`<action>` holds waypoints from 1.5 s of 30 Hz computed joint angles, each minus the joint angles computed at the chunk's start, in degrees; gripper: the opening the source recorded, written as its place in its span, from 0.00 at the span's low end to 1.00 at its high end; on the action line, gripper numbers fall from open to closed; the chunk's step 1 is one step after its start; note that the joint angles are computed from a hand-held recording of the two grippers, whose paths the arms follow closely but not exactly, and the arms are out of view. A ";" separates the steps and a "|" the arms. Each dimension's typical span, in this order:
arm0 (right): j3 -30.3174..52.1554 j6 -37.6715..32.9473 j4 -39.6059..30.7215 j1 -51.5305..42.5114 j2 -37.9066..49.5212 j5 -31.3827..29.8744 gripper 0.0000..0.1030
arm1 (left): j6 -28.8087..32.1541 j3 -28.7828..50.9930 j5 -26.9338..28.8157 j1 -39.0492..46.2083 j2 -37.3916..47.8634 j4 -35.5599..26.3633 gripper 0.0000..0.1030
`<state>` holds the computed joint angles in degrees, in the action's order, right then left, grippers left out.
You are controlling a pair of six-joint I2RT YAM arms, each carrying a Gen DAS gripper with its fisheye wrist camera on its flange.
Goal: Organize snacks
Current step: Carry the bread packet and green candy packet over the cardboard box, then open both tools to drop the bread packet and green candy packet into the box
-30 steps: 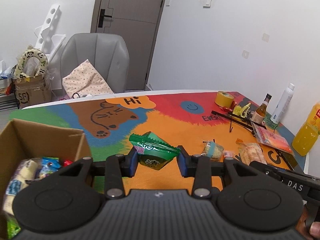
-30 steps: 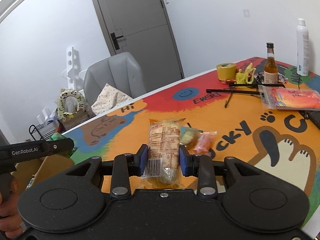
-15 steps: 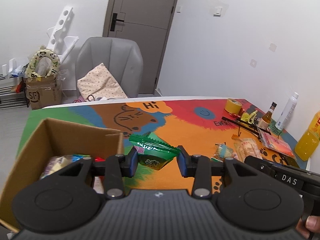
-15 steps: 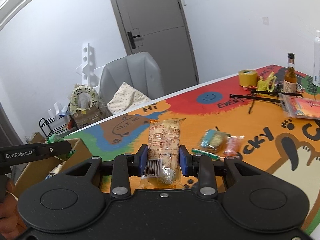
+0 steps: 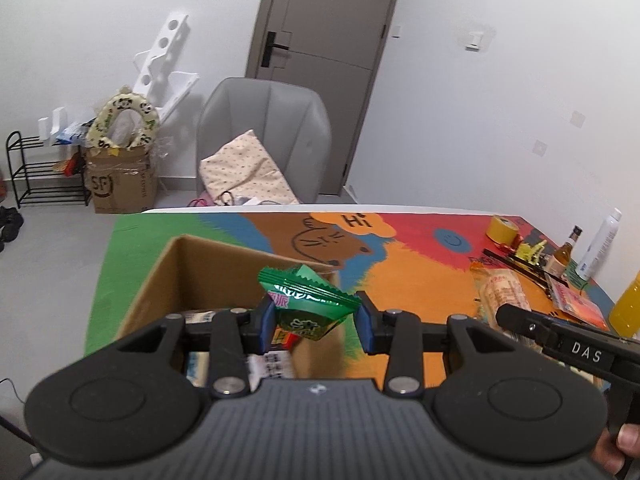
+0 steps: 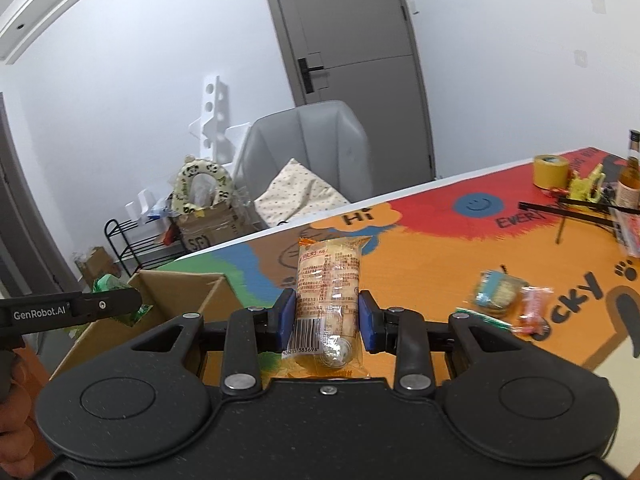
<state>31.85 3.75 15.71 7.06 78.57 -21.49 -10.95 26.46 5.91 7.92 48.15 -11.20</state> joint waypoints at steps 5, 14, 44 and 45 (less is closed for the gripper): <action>0.38 0.42 0.06 4.01 0.47 1.94 0.30 | 2.03 -0.72 4.59 6.96 -0.85 -1.18 0.38; 2.43 1.05 -1.12 10.24 1.12 4.65 0.30 | 4.77 -0.34 12.65 17.32 -1.06 -3.86 0.48; 8.76 5.72 -4.80 18.30 5.57 8.27 0.50 | 7.14 -0.32 20.76 27.46 4.95 1.03 0.75; 8.24 5.58 -4.94 17.57 5.17 7.87 0.50 | 6.74 -0.44 19.69 26.28 4.61 1.20 0.76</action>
